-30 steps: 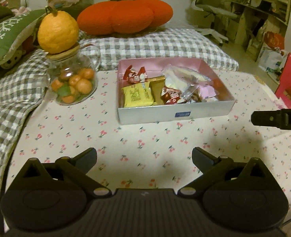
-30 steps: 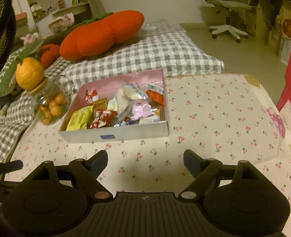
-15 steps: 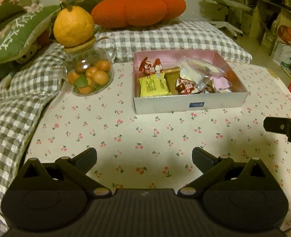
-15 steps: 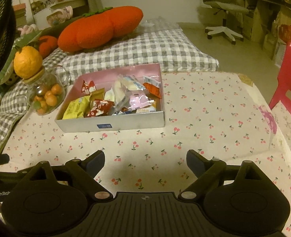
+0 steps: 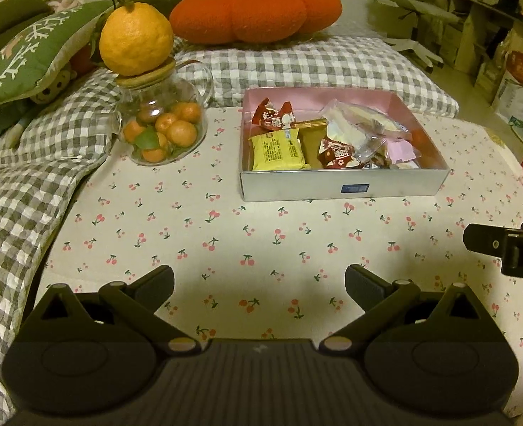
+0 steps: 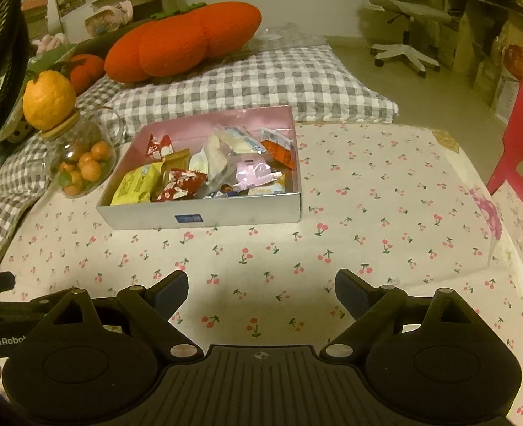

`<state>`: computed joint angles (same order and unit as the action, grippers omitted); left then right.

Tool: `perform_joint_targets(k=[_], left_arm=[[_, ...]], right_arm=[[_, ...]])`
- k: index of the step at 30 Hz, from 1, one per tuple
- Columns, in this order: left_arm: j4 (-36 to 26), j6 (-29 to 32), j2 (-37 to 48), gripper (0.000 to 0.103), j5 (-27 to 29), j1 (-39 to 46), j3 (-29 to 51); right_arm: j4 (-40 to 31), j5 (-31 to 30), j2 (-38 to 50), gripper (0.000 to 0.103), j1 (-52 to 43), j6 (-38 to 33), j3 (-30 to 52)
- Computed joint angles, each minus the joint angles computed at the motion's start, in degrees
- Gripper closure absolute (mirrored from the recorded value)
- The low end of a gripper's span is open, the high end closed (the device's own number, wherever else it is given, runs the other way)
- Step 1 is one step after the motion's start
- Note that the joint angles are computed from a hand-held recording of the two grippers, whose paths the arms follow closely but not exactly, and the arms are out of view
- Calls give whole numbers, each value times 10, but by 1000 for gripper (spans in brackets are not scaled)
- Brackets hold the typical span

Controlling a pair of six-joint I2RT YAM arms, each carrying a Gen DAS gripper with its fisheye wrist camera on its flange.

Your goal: Organize snacks

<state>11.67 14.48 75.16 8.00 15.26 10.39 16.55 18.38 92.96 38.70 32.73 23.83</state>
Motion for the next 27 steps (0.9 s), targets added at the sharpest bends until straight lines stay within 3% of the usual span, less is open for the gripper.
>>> perform_joint_targets(k=[27], left_arm=[[-2, -7, -7, 0, 1, 14, -1]], right_arm=[[0, 7, 7, 11, 10, 0, 2]])
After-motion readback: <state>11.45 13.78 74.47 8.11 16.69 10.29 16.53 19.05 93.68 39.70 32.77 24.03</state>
